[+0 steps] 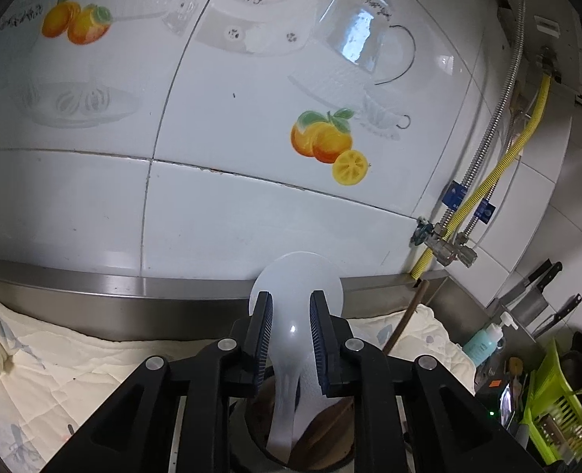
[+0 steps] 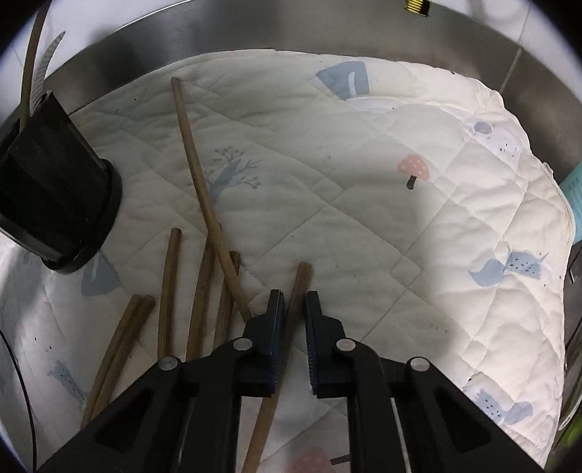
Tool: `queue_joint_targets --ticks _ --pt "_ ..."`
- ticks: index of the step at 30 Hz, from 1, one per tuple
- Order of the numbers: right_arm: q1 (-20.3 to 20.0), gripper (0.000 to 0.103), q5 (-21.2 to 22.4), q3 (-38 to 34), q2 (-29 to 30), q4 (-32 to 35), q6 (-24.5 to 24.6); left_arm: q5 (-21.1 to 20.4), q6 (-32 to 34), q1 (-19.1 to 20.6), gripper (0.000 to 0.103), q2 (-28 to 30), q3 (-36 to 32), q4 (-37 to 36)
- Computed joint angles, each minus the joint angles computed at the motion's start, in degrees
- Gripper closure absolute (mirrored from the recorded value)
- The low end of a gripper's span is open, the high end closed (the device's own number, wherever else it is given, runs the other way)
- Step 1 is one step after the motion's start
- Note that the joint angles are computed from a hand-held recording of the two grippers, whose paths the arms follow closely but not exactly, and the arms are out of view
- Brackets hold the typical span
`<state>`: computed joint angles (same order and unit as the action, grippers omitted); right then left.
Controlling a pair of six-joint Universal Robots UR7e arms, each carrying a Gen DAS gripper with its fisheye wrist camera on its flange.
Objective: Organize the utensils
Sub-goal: 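Lower the paddle into the holder and open the left gripper while the right grasps another chopstick, then lift the chopstick toward the holder with the right gripper while the left grasps a chopstick on the mat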
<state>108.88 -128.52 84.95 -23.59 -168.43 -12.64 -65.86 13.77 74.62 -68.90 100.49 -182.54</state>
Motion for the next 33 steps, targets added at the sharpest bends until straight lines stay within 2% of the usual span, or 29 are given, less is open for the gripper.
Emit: queue_joint_targets --ticks 2,10,16,23,27,33 --pt "0.03 0.093 1.33 0.9 -0.65 -0.55 0.53 0.63 0.41 -0.43 0.081 -0.67 0.82 -0.04" --pt "1.69 0.093 4.1 5.6 -4.24 -7.07 -2.65 2.96 -0.9 -2.17 0.081 -4.51 4.79 2.67" --pt "2.35 0.093 6.37 8.24 -6.53 -10.89 -3.59 4.71 -2.77 -4.13 0.081 -7.87 9.85 7.54" --pt "2.22 0.093 8.87 9.77 -7.92 -14.48 -5.01 3.95 -5.98 -4.89 0.081 -9.06 14.17 15.8" --pt "3.25 0.093 10.31 10.37 -8.78 -15.81 -5.92 3.45 -8.65 -4.58 0.081 -9.37 15.78 18.17" --pt "5.06 0.093 12.32 9.9 -9.46 -18.24 -8.46 2.08 -9.07 -3.26 0.082 -8.42 16.29 20.73"
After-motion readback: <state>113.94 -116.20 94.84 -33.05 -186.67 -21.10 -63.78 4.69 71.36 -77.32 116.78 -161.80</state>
